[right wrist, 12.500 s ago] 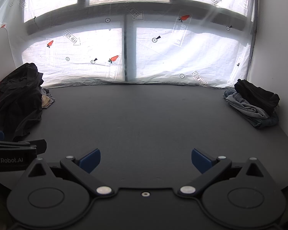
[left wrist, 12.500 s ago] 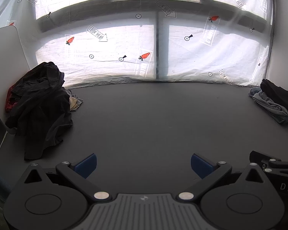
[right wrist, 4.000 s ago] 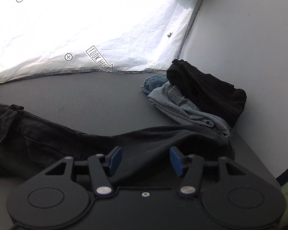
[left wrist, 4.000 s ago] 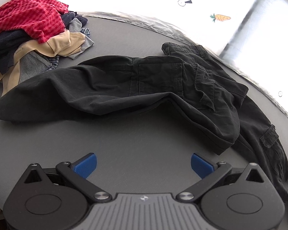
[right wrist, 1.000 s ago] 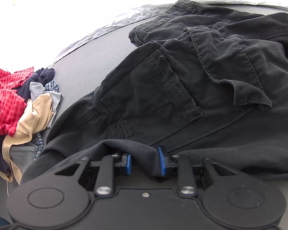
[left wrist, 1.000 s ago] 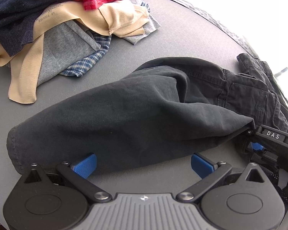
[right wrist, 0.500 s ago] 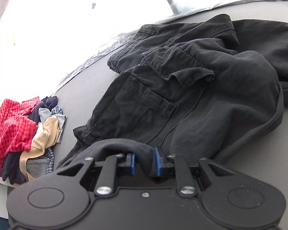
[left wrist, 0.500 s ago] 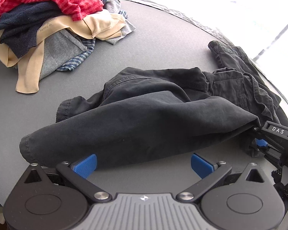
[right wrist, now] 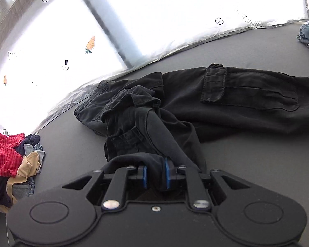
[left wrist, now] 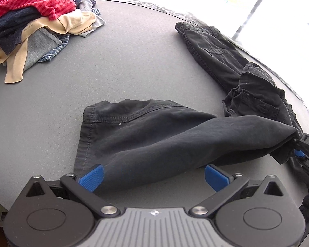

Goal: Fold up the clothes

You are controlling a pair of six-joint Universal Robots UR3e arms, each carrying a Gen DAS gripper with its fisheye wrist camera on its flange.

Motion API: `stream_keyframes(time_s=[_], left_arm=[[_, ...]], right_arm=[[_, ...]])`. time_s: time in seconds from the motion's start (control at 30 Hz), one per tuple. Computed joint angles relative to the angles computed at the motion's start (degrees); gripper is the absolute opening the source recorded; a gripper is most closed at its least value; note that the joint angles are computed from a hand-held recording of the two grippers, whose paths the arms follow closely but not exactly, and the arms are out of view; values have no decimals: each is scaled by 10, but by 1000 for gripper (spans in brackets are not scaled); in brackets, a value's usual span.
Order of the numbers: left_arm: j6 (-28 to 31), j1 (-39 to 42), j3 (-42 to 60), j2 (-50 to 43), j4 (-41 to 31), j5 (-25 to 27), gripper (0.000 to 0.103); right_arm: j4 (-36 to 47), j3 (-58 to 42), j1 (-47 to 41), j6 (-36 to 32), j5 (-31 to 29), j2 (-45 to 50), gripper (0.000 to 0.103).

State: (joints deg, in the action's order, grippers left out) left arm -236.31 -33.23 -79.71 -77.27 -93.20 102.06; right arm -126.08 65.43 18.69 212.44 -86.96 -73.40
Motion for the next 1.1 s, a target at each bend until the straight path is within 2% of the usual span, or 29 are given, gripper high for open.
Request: stream_keyframes(time_s=[0.1, 0.2, 0.4, 0.5, 0.57, 0.73, 0.83, 0.87, 0.93, 0.97, 1.1], left_arm=[[-45, -53, 39, -45, -6, 10, 103], [-69, -86, 73, -84, -8, 8, 103], [-95, -138, 140, -144, -19, 22, 103], [-106, -146, 146, -153, -22, 20, 103], [-109, -147, 147, -156, -27, 17, 103], [-106, -148, 163, -158, -51, 21, 103], [-103, -150, 169, -159, -64, 17, 103], [-98, -147, 164, -154, -64, 14, 103], [-86, -140, 152, -145, -63, 6, 103], [-82, -139, 146, -140, -60, 4, 103], [-64, -135, 133, -132, -49, -2, 103]], right_arm=[[-18, 105, -71, -5, 13, -89, 16], [-36, 183, -152, -19, 58, -158, 14], [-58, 204, -216, -64, 31, -200, 14], [-20, 190, -234, -105, 25, -192, 15], [21, 185, -242, -148, 30, -185, 16], [26, 251, -268, -158, 64, -239, 20], [21, 260, -251, -175, 48, -261, 26], [20, 259, -243, -178, 35, -264, 33], [26, 254, -219, -187, 0, -275, 42], [33, 256, -220, -186, 1, -284, 45], [87, 266, -235, -157, 32, -331, 47]])
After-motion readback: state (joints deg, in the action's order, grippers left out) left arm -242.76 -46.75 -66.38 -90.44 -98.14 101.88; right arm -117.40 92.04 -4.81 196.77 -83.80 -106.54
